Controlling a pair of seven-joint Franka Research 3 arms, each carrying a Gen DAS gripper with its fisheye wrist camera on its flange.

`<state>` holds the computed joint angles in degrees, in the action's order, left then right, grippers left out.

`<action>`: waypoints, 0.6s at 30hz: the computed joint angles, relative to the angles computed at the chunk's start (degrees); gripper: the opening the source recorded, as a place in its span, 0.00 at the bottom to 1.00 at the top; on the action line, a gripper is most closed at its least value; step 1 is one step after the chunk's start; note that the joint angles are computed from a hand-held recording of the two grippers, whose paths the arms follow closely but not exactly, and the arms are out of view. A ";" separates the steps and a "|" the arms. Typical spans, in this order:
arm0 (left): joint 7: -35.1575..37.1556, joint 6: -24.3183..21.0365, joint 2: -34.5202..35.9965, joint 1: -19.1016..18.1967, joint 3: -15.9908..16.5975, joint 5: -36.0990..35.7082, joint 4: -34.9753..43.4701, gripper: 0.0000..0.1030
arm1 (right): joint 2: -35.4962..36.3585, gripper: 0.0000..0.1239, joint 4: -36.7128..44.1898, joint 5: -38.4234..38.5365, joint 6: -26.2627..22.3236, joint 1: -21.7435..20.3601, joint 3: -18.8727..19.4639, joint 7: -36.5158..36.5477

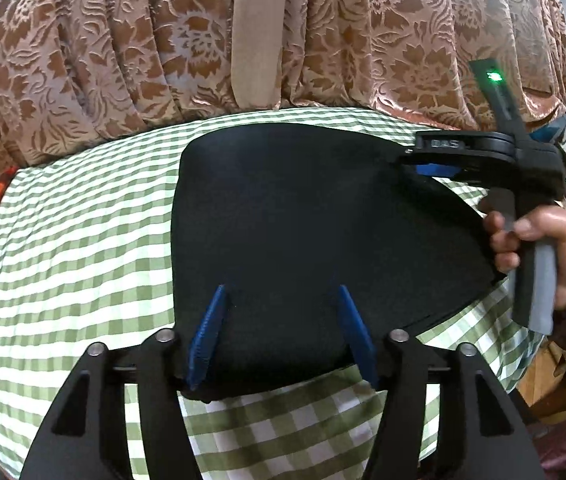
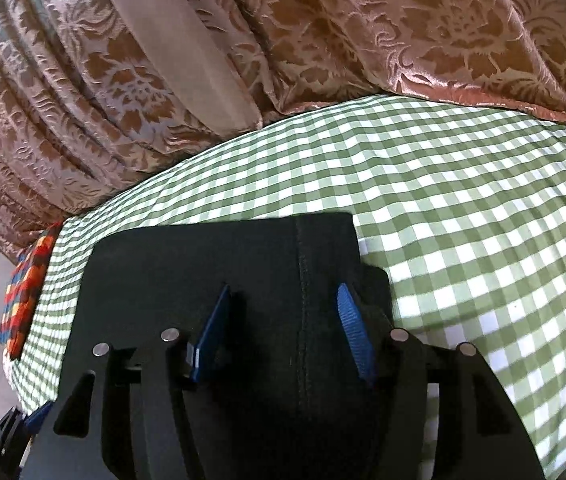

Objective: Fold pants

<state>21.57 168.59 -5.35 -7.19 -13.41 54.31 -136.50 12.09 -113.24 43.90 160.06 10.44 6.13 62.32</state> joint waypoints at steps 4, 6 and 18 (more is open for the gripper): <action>-1.14 -0.09 -0.76 0.17 -0.12 0.29 -0.60 0.56 | -5.64 0.45 -4.83 6.13 -2.56 -1.05 0.48 -7.14; -1.86 -0.24 -1.07 0.36 -0.27 0.73 -0.80 0.56 | -9.15 0.45 -7.89 8.86 -4.13 -0.60 -0.24 -11.49; -5.12 -0.89 -2.02 0.86 -1.03 2.41 -1.76 0.63 | -15.65 0.44 -19.56 5.70 -3.51 3.16 -4.64 -14.17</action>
<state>16.45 167.70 -7.37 -6.34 -14.45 56.72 -138.26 -3.56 -132.80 49.60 156.55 13.60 1.49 48.15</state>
